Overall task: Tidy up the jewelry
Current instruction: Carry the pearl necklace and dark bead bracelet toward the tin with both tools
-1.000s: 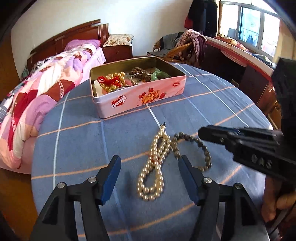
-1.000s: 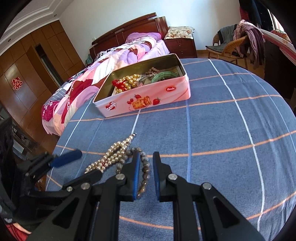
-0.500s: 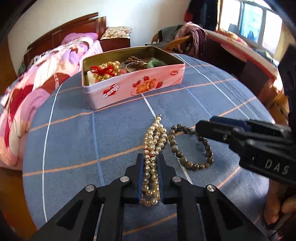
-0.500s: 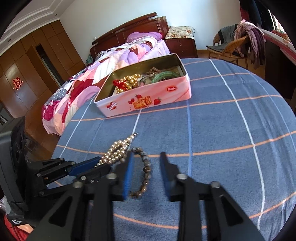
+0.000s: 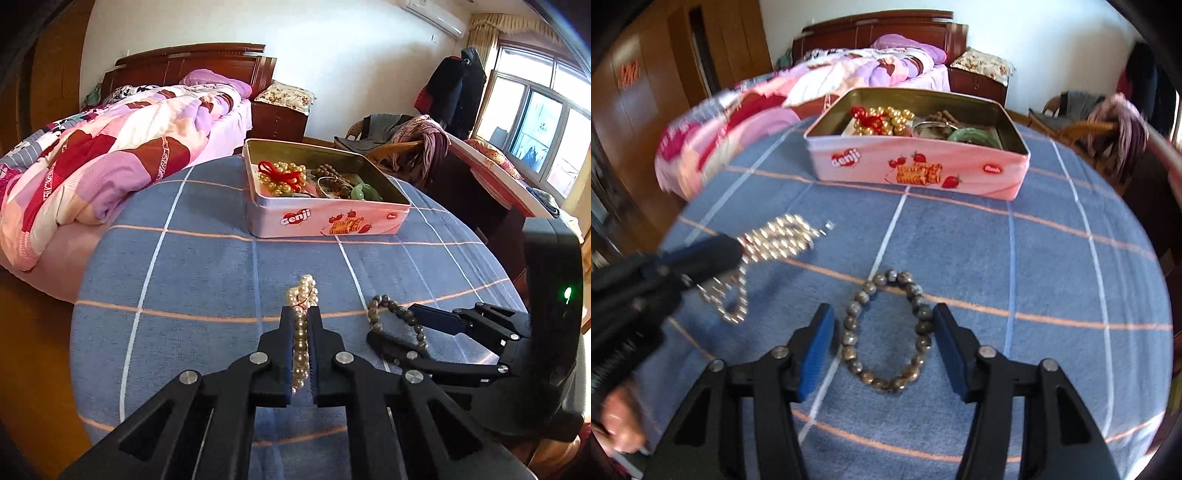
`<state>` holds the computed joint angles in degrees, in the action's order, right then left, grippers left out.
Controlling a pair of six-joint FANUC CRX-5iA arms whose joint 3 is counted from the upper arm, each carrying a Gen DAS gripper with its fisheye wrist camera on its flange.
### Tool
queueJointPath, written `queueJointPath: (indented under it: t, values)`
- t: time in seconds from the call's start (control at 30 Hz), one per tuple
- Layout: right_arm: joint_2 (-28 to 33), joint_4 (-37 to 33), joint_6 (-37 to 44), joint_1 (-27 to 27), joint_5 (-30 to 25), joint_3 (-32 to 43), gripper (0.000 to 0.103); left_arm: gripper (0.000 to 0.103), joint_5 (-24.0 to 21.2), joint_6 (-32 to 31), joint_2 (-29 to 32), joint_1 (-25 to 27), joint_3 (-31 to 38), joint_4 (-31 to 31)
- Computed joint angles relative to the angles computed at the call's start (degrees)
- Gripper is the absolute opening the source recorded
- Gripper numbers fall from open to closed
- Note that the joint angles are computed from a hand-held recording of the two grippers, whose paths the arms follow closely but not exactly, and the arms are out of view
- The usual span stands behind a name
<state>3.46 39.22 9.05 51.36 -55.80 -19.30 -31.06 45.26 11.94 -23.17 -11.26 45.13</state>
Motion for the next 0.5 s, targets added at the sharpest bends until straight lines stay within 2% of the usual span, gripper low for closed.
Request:
queueJointPath:
  t: [0.03,0.07,0.2,0.27,0.3,0.37,0.5]
  values:
    - [-0.57,-0.3,0.23,-0.08,0.97,-0.41,0.028,0.006,0.04,-0.55,-0.14,0.02,-0.27,0.61]
    - [-0.53,-0.33,0.06,0.04,0.09,-0.3,0.022,0.006,0.18,-1.08,-0.34,-0.06,-0.59,1.27]
    - [-2.97,0.93,-3.61,-0.31,3.24,-3.32,0.02,0.006,0.73,-3.67,-0.96,-0.6,-1.72,4.2]
    - [-5.72,3.43,-7.91,-0.56,7.59,-6.74,0.013,0.006,0.94,-4.73,-1.3,-0.79,-2.25,5.49]
    - [-6.6,5.3,-10.3,-0.63,8.77,-8.02,0.013,0.006,1.13,-5.48,-1.55,-0.96,-2.61,6.51]
    - [-8.37,10.0,-15.43,-0.29,9.16,-10.37,0.013,0.006,1.42,-5.81,-1.84,-1.13,-2.69,6.83]
    - [-9.64,14.75,-20.68,-0.39,9.66,-11.76,0.013,0.006,2.38,-6.68,-2.64,-1.63,-3.1,7.67]
